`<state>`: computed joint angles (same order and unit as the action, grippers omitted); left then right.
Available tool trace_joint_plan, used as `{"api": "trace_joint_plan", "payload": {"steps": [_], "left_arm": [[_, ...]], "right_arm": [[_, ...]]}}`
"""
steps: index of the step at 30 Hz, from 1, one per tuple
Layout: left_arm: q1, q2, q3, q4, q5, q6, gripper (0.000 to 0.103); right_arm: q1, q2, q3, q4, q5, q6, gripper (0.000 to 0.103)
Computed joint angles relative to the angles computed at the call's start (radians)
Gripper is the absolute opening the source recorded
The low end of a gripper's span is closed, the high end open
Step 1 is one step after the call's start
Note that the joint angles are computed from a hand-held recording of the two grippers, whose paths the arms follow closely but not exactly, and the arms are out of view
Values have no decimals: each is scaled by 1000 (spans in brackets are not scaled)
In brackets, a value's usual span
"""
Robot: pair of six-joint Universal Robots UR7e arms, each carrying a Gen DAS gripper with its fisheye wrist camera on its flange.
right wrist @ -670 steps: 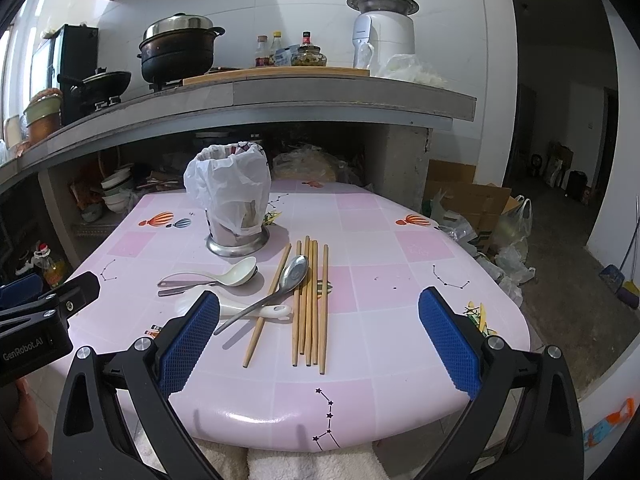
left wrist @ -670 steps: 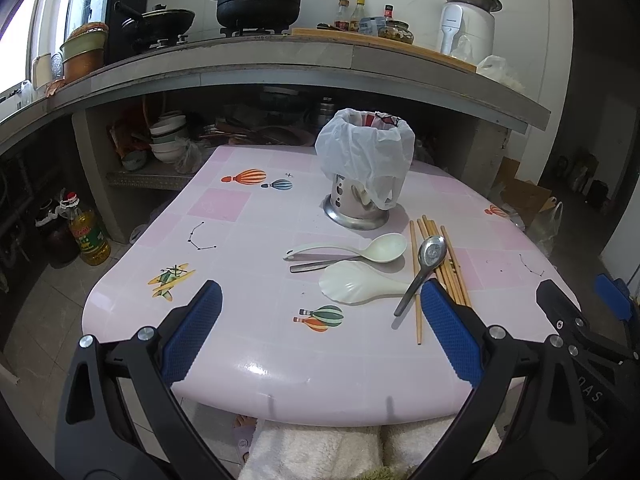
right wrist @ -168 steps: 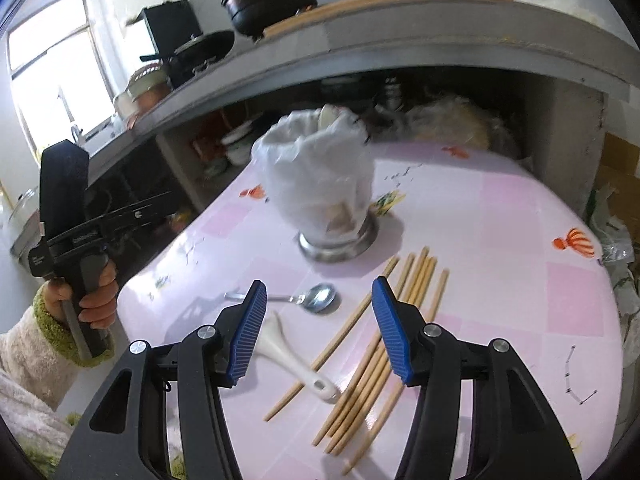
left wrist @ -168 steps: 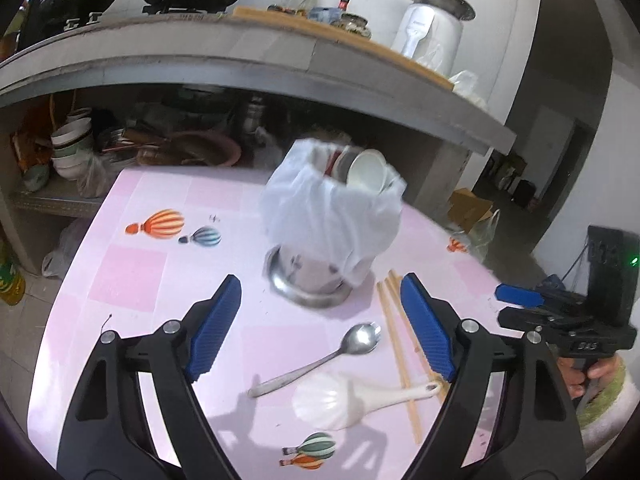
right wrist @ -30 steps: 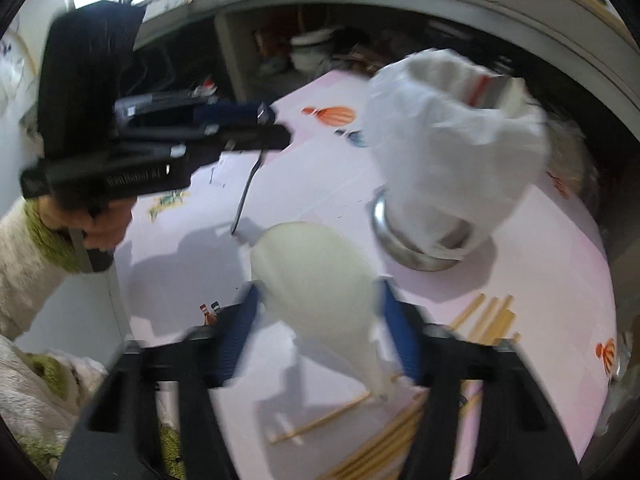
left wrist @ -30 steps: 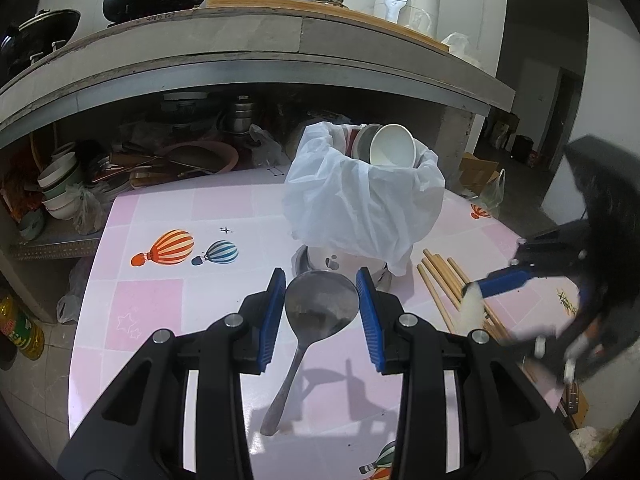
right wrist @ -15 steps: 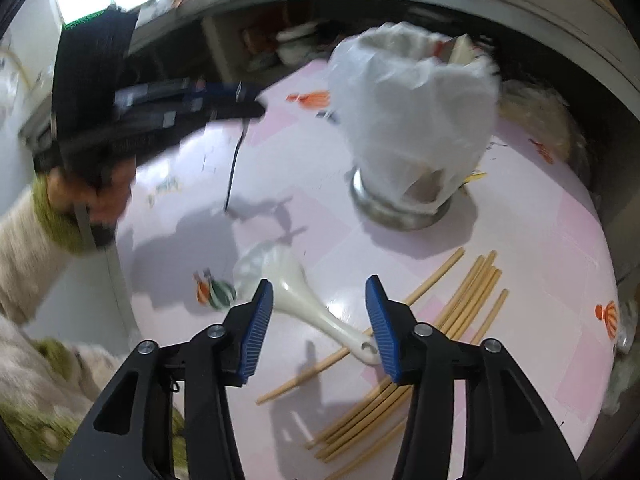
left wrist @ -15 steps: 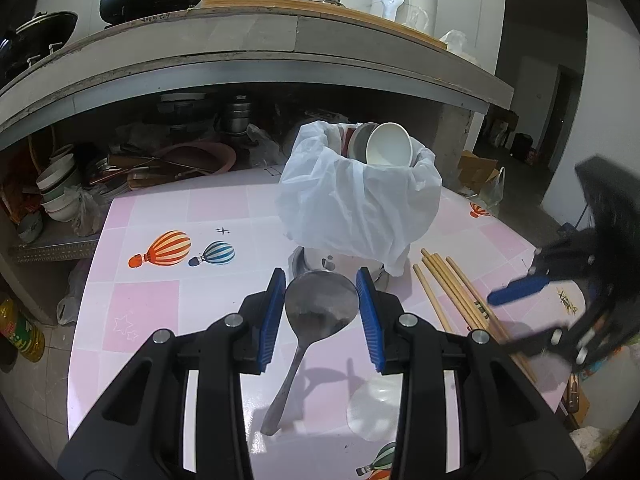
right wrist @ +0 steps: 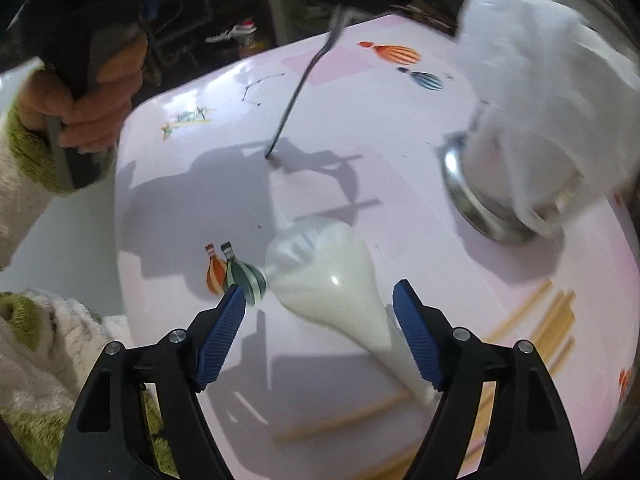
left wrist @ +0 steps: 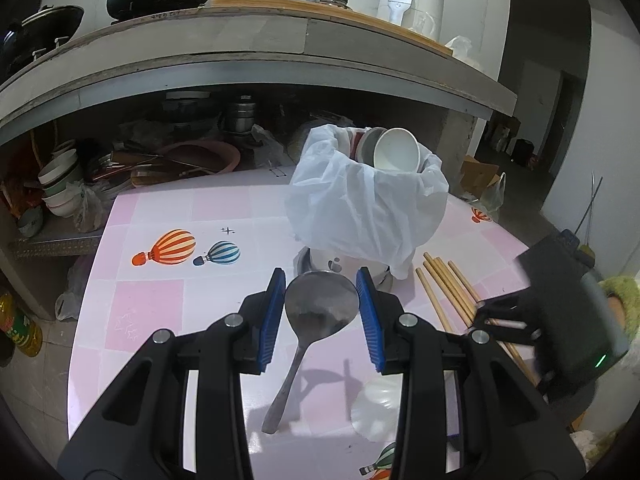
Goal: Organize utensils
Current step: 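Hold the metal spoon in the left tool while the right tool lifts the white ladle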
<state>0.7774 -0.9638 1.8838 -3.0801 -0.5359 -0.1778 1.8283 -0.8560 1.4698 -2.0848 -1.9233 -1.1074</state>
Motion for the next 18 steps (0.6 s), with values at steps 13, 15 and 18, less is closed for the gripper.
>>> {"api": "trace_joint_plan", "payload": {"steps": [13, 15, 18], "left_arm": [[4, -29, 31, -33, 6, -7, 35], [5, -30, 33, -40, 7, -7, 35], [6, -29, 34, -46, 7, -6, 35]], "right_arm": [[21, 52, 23, -48, -59, -39, 73], [22, 53, 19, -46, -60, -36, 68], [21, 55, 5, -23, -59, -12, 67]]}}
